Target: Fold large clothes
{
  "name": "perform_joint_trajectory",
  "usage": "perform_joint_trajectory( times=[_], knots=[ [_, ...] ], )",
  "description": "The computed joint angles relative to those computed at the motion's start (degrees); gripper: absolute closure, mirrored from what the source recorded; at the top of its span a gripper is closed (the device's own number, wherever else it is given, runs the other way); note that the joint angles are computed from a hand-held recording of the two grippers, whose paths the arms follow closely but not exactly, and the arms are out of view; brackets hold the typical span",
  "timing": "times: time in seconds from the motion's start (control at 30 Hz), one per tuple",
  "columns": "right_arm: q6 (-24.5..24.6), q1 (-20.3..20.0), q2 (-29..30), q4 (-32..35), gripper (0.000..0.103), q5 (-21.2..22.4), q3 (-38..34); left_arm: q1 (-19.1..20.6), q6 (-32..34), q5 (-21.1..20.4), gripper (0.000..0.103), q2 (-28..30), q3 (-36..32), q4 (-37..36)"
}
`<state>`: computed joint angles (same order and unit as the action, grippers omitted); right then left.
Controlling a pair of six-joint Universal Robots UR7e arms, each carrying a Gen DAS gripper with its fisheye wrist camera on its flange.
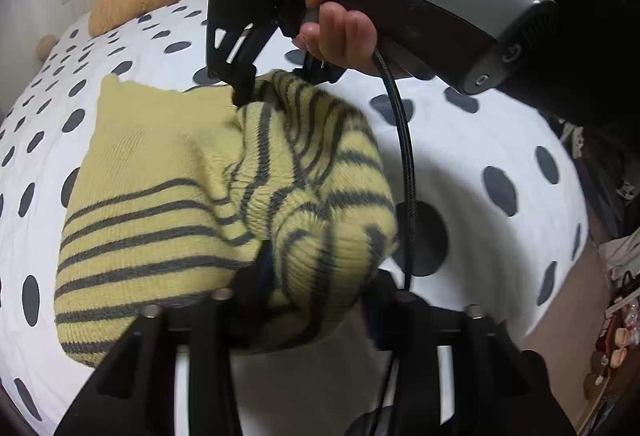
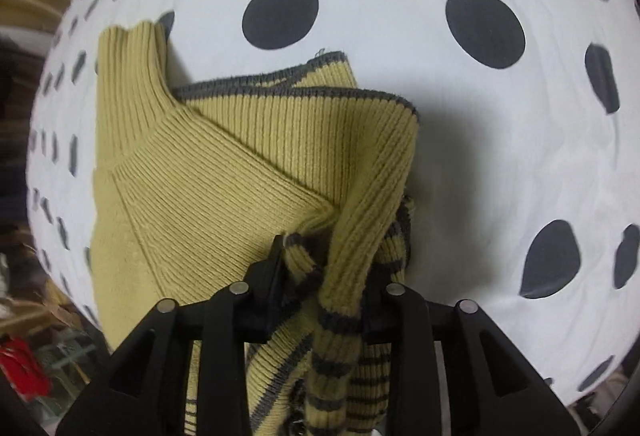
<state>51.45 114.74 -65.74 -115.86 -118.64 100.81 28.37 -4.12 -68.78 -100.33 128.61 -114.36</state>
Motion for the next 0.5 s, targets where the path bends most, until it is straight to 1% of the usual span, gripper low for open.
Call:
perform_joint_trajectory(
  times=[0.03,0.07,0.1,0.13,0.17,0.2,0.23,0.27,0.33,0.37,0.43,0.5],
  knots=[
    [0.0,0.1,-0.6,-1.0,0.07,0.4,0.3,0.0,-0.5,-0.9,0.05,-0.3,-0.4,0.1],
    [0.1,0.7,-1.0,-1.4,0.067,-0.1,0.3,0.2,-1.5,-2.0,0.049,-0.6,-0.9,0.4],
    [0.4,1.5,-1.3,-1.1,0.062,-1.1,0.2,0.3,-2.3,-3.2,0.047,-0.8,-1.5,1.0],
    [1.2,2.8,-1.6,-0.1,0.06,-3.2,-0.3,0.6,-2.3,-4.3,0.047,-1.1,-2.3,2.0],
    [2.7,4.7,-1.9,2.0,0.059,-6.2,-1.0,0.7,-1.8,-5.8,0.047,-1.9,-2.8,2.8],
    [4.4,6.2,-2.3,3.8,0.059,-8.3,-1.4,0.8,-1.1,-6.3,0.047,-3.5,-3.2,3.7],
    [5.2,7.5,-3.1,3.6,0.059,-9.4,-0.9,1.0,-0.9,-5.4,0.047,-5.1,-3.5,4.2],
    [5.4,9.3,-4.7,1.1,0.057,-9.4,0.6,1.0,-2.2,-3.0,0.046,-7.6,-3.8,5.4],
    [6.0,11.6,-6.8,-2.8,0.047,-8.4,3.4,1.9,-4.7,0.7,0.041,-10.3,-5.0,7.9],
    [7.2,13.4,-7.6,-3.9,0.037,-8.1,4.7,2.8,-5.5,3.4,0.039,-11.7,-5.5,9.1],
    [9.9,15.4,-8.5,-3.5,0.035,-8.5,6.6,4.9,-5.9,8.9,0.037,-13.2,-6.1,12.7],
    [11.3,16.9,-8.6,-5.4,0.035,-7.4,9.0,7.4,-5.0,11.3,0.037,-13.4,-6.3,14.7]
  ],
)
